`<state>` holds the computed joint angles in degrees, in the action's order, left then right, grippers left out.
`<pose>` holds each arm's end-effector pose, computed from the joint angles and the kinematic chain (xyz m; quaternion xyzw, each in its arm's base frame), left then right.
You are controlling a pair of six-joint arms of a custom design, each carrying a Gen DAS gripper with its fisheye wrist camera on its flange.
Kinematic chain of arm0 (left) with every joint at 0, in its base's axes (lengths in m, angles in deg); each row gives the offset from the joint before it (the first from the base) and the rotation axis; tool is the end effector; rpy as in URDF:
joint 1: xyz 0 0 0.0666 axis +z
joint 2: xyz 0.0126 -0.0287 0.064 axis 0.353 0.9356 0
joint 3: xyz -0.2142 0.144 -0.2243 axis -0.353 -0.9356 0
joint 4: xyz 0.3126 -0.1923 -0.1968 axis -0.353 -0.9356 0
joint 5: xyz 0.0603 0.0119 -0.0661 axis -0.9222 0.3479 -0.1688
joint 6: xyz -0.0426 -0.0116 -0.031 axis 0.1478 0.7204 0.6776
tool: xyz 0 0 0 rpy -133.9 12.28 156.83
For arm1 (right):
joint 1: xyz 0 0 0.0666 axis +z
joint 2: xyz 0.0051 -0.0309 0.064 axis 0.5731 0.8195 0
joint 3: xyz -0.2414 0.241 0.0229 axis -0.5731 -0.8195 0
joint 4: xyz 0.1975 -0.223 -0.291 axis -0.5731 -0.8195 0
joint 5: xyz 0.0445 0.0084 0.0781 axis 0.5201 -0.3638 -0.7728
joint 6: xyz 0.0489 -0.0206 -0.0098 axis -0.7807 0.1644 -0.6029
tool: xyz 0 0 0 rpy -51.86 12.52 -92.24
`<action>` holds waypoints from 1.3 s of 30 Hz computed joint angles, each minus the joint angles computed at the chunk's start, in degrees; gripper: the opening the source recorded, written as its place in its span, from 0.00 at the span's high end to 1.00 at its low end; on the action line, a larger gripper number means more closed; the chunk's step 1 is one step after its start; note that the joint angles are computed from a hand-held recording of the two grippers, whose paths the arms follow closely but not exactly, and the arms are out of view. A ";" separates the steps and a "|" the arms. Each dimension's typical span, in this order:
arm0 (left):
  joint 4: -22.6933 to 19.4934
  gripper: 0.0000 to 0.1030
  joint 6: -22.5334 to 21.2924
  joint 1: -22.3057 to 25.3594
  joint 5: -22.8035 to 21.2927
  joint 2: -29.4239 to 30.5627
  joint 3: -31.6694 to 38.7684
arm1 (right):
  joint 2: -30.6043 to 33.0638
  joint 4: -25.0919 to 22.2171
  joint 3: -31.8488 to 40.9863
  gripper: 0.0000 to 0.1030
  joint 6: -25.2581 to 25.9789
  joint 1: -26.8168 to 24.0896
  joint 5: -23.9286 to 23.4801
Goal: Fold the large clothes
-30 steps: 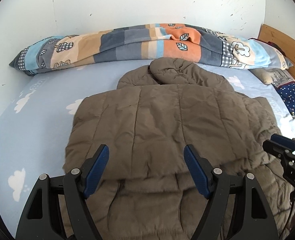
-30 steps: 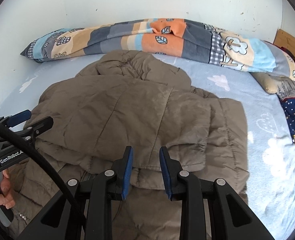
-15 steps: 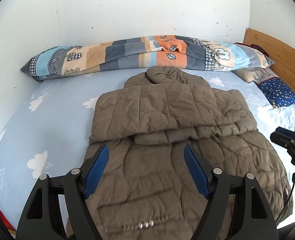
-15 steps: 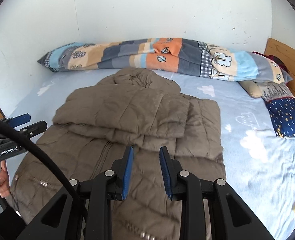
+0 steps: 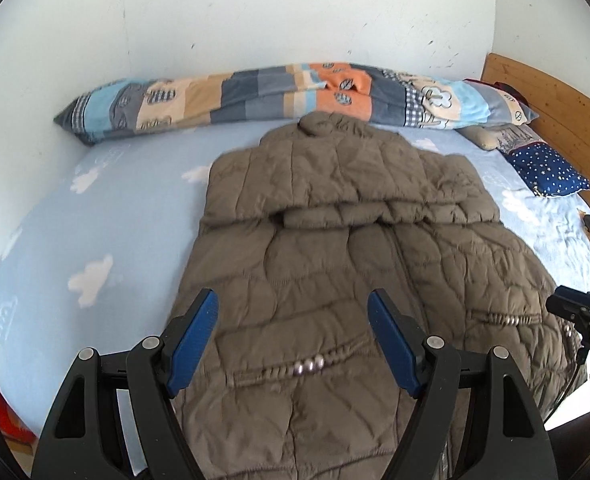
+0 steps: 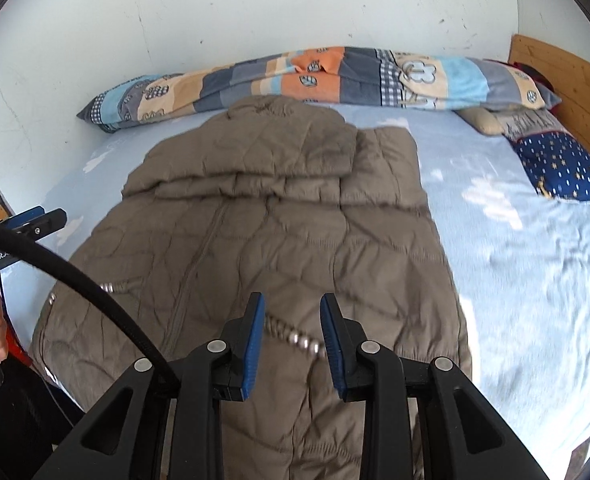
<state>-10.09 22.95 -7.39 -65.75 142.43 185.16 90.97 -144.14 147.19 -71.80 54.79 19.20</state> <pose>0.4950 -0.2511 0.4819 0.0094 0.9214 -0.0012 0.3886 0.4950 0.1774 0.4627 -0.0611 0.9332 0.0893 0.3427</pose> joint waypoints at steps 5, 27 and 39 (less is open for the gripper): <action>-0.70 0.26 2.08 0.60 0.34 -0.52 -4.16 | -0.66 -1.26 -3.04 0.70 -0.69 0.63 -0.40; -7.09 0.22 11.60 13.98 15.45 -13.13 -16.23 | -10.72 -0.29 -14.01 0.40 -10.28 -7.67 -6.75; -9.76 0.22 15.83 15.99 25.52 -14.69 -24.11 | -12.06 -5.78 -19.12 0.29 -15.81 -13.09 -9.74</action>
